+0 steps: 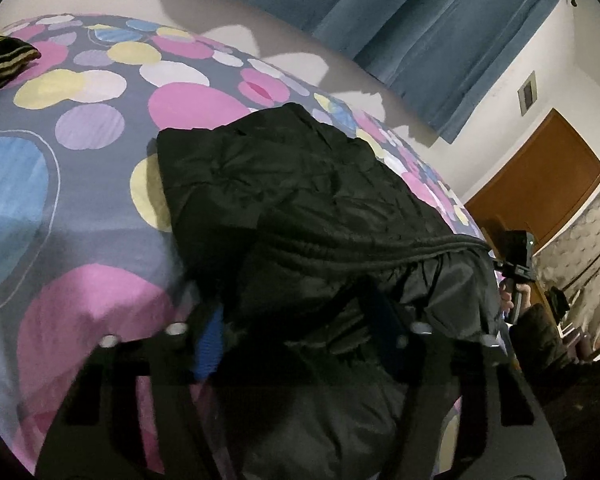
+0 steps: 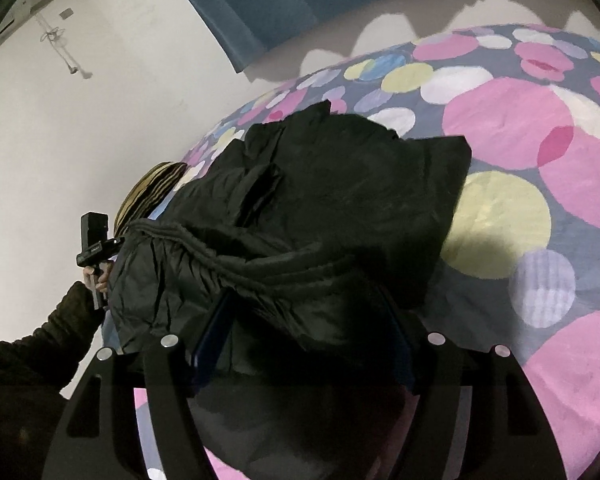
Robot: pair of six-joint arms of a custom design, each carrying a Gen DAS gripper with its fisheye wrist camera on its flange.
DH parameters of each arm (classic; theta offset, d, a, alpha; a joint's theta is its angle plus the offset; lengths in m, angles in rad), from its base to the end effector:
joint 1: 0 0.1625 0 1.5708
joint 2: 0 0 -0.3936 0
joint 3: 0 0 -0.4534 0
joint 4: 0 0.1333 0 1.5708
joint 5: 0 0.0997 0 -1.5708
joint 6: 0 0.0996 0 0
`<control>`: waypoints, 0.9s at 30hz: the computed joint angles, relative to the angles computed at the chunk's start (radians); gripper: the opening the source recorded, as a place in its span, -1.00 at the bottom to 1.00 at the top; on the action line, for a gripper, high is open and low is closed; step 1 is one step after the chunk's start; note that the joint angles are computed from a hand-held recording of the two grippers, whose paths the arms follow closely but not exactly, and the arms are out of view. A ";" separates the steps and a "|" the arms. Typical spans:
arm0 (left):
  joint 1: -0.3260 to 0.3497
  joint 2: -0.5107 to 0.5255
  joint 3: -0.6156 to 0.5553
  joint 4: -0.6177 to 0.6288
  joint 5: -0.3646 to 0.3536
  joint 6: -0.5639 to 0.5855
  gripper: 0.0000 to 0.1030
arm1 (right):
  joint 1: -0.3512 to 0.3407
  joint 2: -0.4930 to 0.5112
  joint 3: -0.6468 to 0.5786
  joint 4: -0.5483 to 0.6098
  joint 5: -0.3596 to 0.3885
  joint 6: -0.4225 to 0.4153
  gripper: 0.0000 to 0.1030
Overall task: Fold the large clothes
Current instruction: 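Lower the folded jacket onto the bed and open both grippers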
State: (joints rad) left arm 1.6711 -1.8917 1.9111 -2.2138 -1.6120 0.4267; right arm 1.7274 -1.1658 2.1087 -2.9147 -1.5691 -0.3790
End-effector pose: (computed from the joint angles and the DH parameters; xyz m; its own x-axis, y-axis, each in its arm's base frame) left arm 0.1754 -0.4529 0.5046 -0.9408 0.2650 -0.2112 0.3384 0.7668 -0.5454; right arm 0.2179 -0.5245 0.1046 -0.8644 -0.4820 0.1430 -0.4988 0.7869 -0.3632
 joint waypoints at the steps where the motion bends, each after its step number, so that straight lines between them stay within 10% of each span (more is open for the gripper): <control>1: -0.007 -0.004 0.005 -0.007 0.017 -0.007 -0.17 | 0.000 0.000 0.005 -0.015 0.007 0.001 0.16; 5: -0.025 -0.028 0.027 -0.031 0.051 -0.021 -0.65 | 0.025 0.014 0.007 -0.048 -0.068 0.024 -0.53; 8: -0.049 -0.068 0.059 -0.059 0.077 -0.024 -0.78 | 0.053 0.011 0.026 -0.095 -0.128 0.030 -0.67; 19: -0.189 -0.175 0.123 -0.116 0.228 -0.067 -0.86 | 0.151 -0.021 0.048 -0.224 -0.231 0.023 -0.77; 27: -0.261 -0.026 0.010 -0.191 0.335 -0.097 -0.88 | 0.167 0.069 -0.119 -0.207 -0.250 0.028 -0.78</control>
